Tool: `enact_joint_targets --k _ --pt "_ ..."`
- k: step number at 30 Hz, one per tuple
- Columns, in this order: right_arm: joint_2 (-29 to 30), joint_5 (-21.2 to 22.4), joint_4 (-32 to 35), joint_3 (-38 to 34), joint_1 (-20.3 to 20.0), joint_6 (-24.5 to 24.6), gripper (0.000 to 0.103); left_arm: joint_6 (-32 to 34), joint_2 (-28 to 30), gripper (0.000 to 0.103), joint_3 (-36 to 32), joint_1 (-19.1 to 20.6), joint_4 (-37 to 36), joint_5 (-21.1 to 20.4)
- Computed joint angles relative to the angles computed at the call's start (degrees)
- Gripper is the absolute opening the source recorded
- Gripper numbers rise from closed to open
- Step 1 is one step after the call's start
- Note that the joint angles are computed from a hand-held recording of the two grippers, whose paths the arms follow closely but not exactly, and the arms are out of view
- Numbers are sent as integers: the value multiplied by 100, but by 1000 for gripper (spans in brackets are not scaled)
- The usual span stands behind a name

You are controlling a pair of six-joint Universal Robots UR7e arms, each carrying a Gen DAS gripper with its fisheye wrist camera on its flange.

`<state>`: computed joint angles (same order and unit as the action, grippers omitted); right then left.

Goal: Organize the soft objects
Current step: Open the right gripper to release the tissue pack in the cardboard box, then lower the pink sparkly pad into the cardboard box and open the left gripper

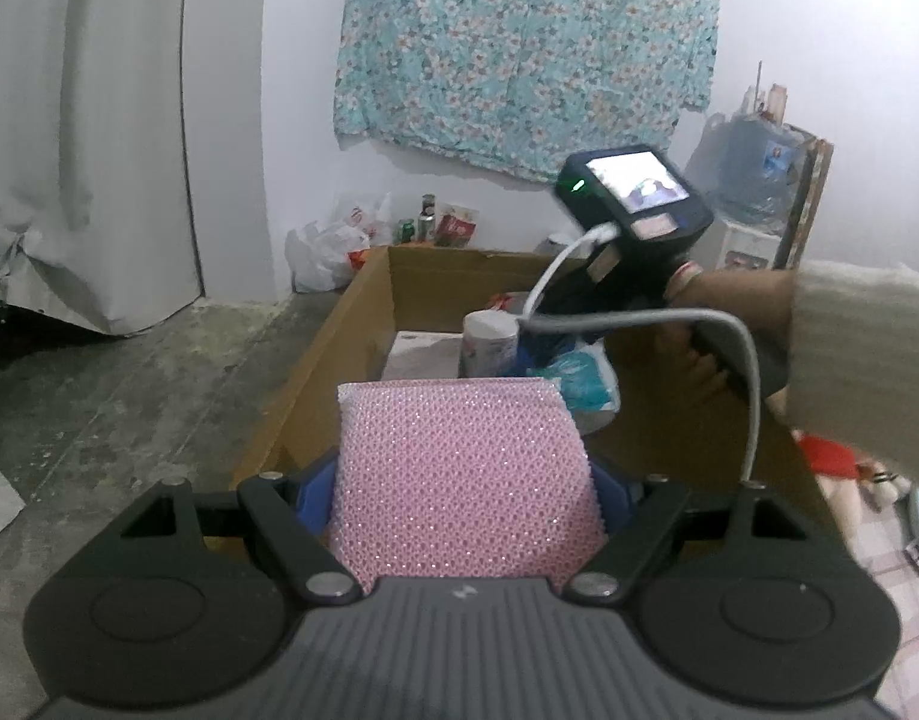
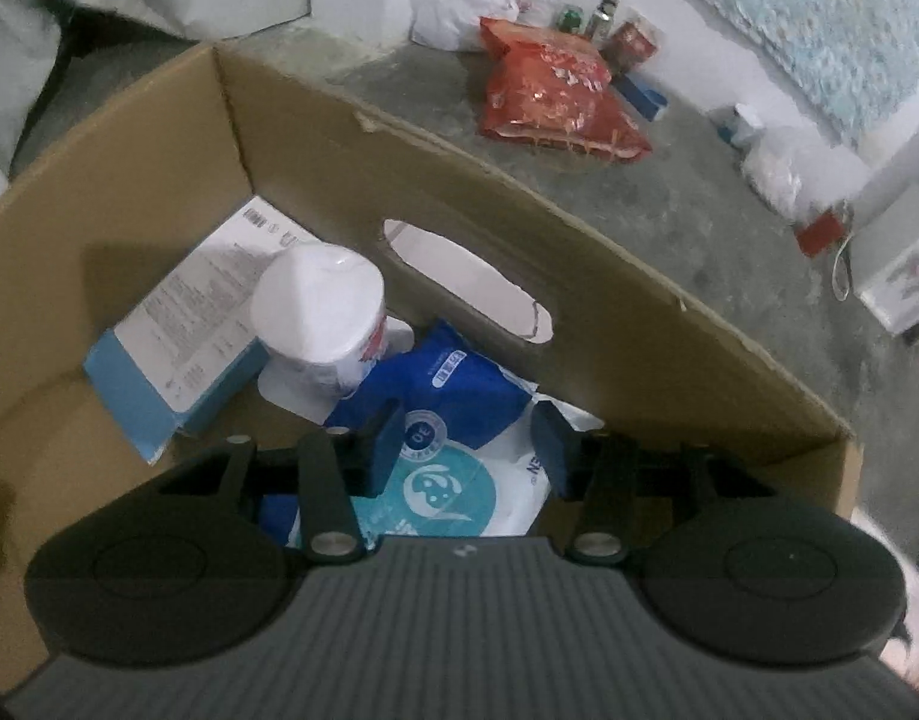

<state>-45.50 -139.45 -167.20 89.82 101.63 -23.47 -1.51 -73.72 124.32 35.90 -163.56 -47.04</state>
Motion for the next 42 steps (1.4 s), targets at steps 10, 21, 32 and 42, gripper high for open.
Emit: enact_joint_targets --k 10,21,32,42 --pt "-1400 1363 -119 909 39 443 70 86 350 82 -488 115 712 192" --pt "-2765 2631 -859 2410 -280 612 74 -294 1951 85 -2380 607 3338 459" --pt "-2813 3116 -864 2598 -404 143 74 108 1795 103 -2288 602 4076 943" --pt "-2615 3128 -869 2611 -302 107 74 -143 1799 55 -2301 725 4172 600"
